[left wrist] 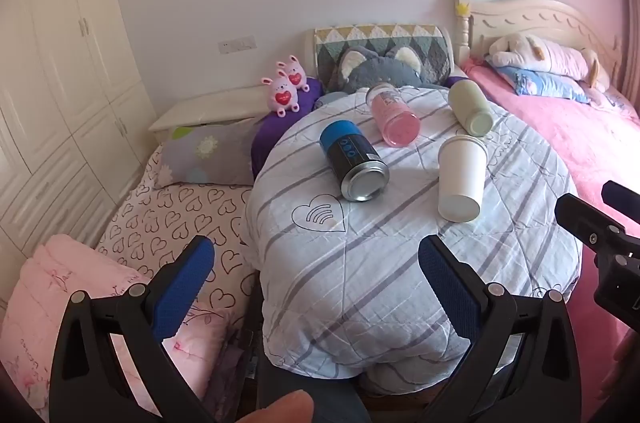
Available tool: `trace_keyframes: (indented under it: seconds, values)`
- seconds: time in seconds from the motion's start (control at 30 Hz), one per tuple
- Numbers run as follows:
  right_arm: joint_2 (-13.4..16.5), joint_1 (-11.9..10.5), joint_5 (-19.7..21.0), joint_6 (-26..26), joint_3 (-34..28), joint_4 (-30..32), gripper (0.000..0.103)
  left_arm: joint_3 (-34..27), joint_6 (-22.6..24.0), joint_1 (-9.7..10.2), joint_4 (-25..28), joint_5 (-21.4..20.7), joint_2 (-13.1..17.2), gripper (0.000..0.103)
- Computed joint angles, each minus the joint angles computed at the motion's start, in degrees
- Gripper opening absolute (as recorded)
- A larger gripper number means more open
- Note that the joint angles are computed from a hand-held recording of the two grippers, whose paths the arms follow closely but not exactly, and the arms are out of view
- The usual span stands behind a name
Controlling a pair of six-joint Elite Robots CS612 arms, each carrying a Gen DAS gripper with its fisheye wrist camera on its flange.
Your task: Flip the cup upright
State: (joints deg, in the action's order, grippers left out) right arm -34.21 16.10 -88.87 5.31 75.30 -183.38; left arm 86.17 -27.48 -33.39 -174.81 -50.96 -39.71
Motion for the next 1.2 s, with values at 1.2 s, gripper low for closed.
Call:
trace_keyframes:
  seconds: [1.2]
  values:
    - [5.3,0.7,-1.6,0.6,-15.3,15.8,0.082,-9.1,-2.3,4.13,8.1,-5.5,1.8,0.103]
